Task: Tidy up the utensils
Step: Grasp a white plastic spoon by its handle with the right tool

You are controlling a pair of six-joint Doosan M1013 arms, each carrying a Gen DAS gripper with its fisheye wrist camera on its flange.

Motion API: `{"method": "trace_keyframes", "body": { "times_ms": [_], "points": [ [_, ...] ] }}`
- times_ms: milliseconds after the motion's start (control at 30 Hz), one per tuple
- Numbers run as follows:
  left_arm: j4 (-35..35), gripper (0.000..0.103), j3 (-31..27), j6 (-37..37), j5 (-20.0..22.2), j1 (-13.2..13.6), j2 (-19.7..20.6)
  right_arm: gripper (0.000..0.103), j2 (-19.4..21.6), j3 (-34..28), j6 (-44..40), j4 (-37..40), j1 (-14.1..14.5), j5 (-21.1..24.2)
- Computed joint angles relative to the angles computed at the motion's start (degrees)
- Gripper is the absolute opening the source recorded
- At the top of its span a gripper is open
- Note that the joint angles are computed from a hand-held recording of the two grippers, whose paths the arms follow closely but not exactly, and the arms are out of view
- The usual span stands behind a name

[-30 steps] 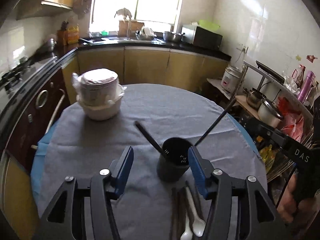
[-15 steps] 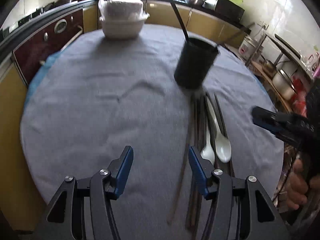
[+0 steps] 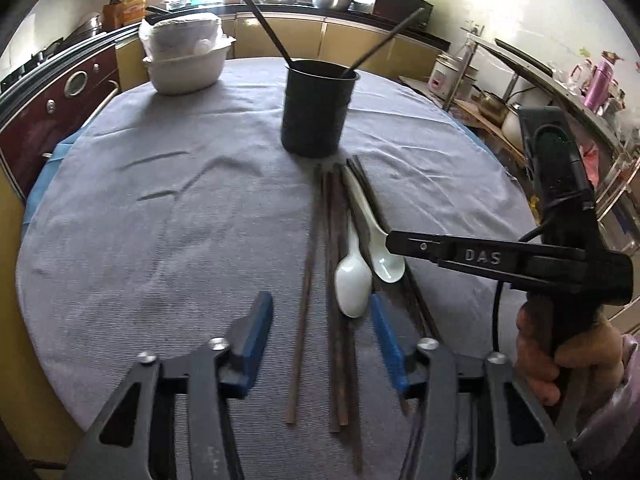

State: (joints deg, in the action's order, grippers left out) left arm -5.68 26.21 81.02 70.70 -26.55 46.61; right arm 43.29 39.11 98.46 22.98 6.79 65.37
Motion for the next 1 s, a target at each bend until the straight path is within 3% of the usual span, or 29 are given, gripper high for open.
{"method": "trace_keyframes", "body": {
  "times_ms": [100, 400, 667, 733, 767, 833, 900, 1000],
  "points": [
    [-1.13, 0.037, -0.53, 0.52, 0.47, 0.02, 0.44, 0.005, -0.93, 1.38, 0.30, -1.75, 0.14, -1.64],
    [-2.81, 0.037, -5.34, 2.45, 3.02, -0.56, 3.14, 0.003, -5.16, 7.90, 2.42, -2.94, -1.81, -7.44],
    [-3.42, 0.037, -12.72, 3.51, 7.25, -1.16, 7.74, 0.003, -6.75, 11.59, 6.19, -3.92, -3.49, -8.89],
    [-3.60, 0.036, -12.35, 3.96, 6.66, -1.23, 7.71, 0.003, -6.78, 11.86, 6.28, -3.54, -3.61, -8.92],
    [-3.99, 0.034, -12.41, 4.38, 6.67, -1.24, 7.85, 0.003, -6.81, 12.02, 6.11, -3.32, -3.63, -9.01],
    [-4.60, 0.017, -14.91, 4.31, 9.03, -1.17, 9.31, 0.003, -6.73, 12.00, 5.69, -2.74, -3.64, -8.93],
    [-5.26, 0.012, -14.51, 3.74, 9.40, -1.00, 9.34, 0.003, -6.68, 11.98, 5.19, -2.33, -3.66, -8.90],
    [-6.71, 0.011, -11.61, 3.47, 7.76, -0.66, 7.88, 0.005, -6.71, 12.11, 4.46, -1.97, -3.68, -8.85]
  ]
}}
